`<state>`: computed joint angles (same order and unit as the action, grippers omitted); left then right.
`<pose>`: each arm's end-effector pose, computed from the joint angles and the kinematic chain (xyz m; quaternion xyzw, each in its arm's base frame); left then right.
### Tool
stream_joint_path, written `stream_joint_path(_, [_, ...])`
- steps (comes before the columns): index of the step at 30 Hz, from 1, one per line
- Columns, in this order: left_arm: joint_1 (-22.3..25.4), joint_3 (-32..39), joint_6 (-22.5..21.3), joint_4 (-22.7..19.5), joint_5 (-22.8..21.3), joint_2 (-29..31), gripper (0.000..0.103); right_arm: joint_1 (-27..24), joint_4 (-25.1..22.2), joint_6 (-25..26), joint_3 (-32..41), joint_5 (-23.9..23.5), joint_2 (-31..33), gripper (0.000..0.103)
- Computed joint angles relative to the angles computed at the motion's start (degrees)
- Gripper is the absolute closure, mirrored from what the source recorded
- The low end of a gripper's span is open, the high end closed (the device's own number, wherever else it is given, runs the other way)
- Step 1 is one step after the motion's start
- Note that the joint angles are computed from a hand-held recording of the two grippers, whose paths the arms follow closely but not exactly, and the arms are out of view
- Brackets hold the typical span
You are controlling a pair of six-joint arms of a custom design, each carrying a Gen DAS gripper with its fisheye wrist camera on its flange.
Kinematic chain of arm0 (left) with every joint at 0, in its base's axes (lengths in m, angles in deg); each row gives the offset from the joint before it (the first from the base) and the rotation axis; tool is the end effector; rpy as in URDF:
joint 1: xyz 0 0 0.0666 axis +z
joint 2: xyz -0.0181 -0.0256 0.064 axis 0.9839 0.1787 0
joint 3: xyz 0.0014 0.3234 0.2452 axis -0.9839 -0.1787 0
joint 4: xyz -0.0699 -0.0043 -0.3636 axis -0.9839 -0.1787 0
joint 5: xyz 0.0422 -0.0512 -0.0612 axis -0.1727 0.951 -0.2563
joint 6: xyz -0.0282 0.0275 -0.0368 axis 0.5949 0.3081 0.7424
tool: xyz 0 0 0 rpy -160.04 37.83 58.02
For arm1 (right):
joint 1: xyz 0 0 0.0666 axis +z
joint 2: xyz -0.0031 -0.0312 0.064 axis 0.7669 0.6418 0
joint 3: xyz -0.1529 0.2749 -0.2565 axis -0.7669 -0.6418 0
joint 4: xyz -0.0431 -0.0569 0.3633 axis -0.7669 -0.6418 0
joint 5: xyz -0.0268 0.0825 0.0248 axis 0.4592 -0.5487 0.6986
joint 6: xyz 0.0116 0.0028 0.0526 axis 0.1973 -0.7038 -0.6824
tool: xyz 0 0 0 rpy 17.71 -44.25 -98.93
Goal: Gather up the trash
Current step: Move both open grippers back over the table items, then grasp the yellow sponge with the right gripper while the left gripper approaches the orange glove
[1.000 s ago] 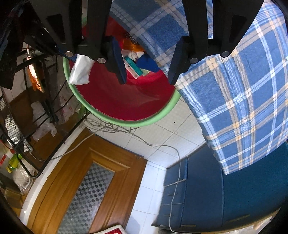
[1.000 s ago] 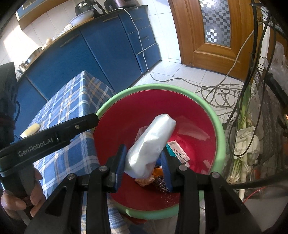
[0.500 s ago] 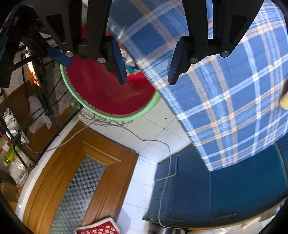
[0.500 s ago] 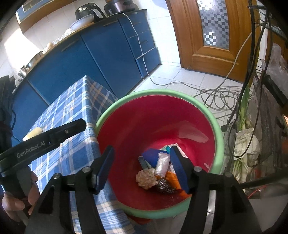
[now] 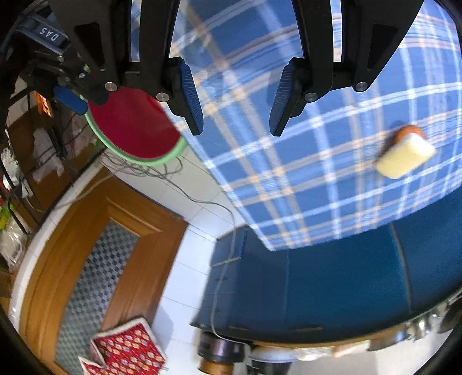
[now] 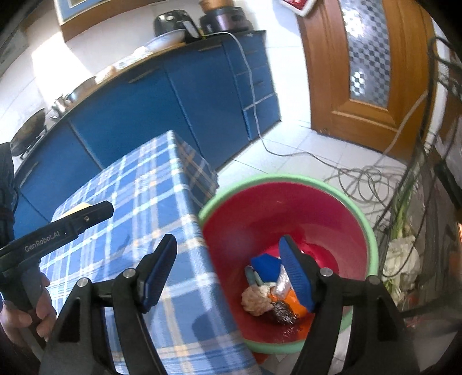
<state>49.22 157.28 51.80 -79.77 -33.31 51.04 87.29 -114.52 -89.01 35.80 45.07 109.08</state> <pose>0.3736 -0.2251 0.5435 0.2015 0.9124 -0.1663 0.3151 0.2456 0.1653 0.5107 0.2130 0.9004 0.0609 0.3744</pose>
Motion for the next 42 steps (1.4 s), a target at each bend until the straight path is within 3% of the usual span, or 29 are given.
stream_joint_path(15, [12.49, 1.49, -2.34, -2.15, -3.84, -3.24, 0.054, 1.97, 4.50, 10.42, 13.10, -3.03, 10.77, 0.026])
stream_joint_path(19, [16.16, 2.69, -3.08, -3.03, -4.11, -2.82, 0.054, 2.14, 5.42, 11.83, 16.29, -3.67, 13.48, 0.020])
stream_joint_path(33, [25.46, 4.84, -2.91, -3.36, -3.26, 0.29, 0.054, 2.01, 6.77, 12.53, 26.96, -10.80, 24.69, 0.017])
stream_joint_path(42, [29.28, 1.96, -1.99, -2.38, -1.86, 1.56, 0.054, 1.48, 5.43, 8.44, 33.81, -17.98, 33.44, 0.017])
